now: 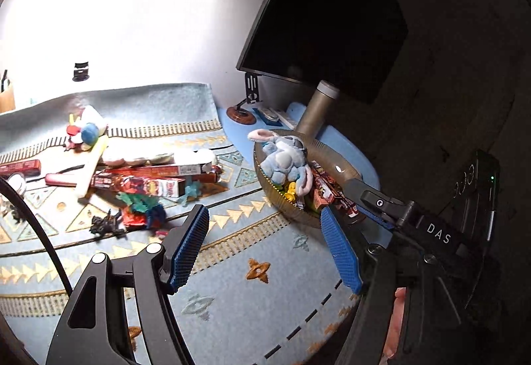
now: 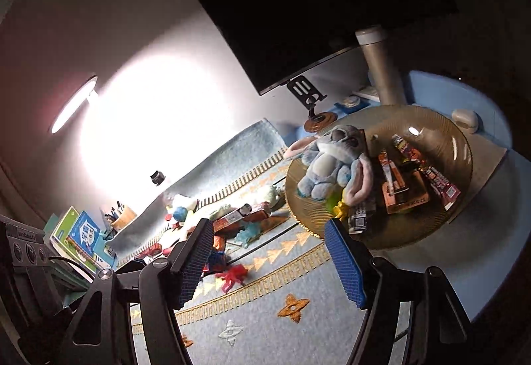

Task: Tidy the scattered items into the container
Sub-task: 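Move both open tools back from the bowl to the rug, then grasp the black dinosaur figure with the right tool while the left tool grasps the clear tape dispenser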

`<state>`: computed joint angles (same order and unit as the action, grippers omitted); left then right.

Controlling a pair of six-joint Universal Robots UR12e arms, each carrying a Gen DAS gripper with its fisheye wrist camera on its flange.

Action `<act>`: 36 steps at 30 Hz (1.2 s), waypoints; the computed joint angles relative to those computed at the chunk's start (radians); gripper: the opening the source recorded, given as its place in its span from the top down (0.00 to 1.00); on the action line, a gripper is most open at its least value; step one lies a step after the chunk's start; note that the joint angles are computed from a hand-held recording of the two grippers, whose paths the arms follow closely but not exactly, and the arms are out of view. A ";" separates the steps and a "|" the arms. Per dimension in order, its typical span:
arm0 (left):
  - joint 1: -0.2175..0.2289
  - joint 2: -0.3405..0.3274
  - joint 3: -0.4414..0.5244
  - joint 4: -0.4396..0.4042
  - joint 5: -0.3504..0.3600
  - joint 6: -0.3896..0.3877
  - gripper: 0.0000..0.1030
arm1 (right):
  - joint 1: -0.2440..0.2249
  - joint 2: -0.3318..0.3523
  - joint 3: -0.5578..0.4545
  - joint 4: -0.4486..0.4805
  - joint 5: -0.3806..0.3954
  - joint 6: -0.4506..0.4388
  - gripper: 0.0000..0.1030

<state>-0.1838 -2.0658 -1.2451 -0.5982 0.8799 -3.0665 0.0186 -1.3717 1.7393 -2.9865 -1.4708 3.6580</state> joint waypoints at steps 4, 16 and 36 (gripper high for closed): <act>0.031 0.011 -0.038 0.019 0.011 -0.047 0.34 | 0.033 0.023 -0.025 0.028 0.007 -0.025 0.34; 0.152 -0.008 -0.083 0.087 0.169 -0.210 0.34 | 0.138 0.149 -0.137 0.188 0.072 -0.202 0.34; 0.209 -0.170 0.065 0.177 0.409 -0.225 0.33 | 0.264 0.436 -0.596 0.516 0.093 -0.570 0.34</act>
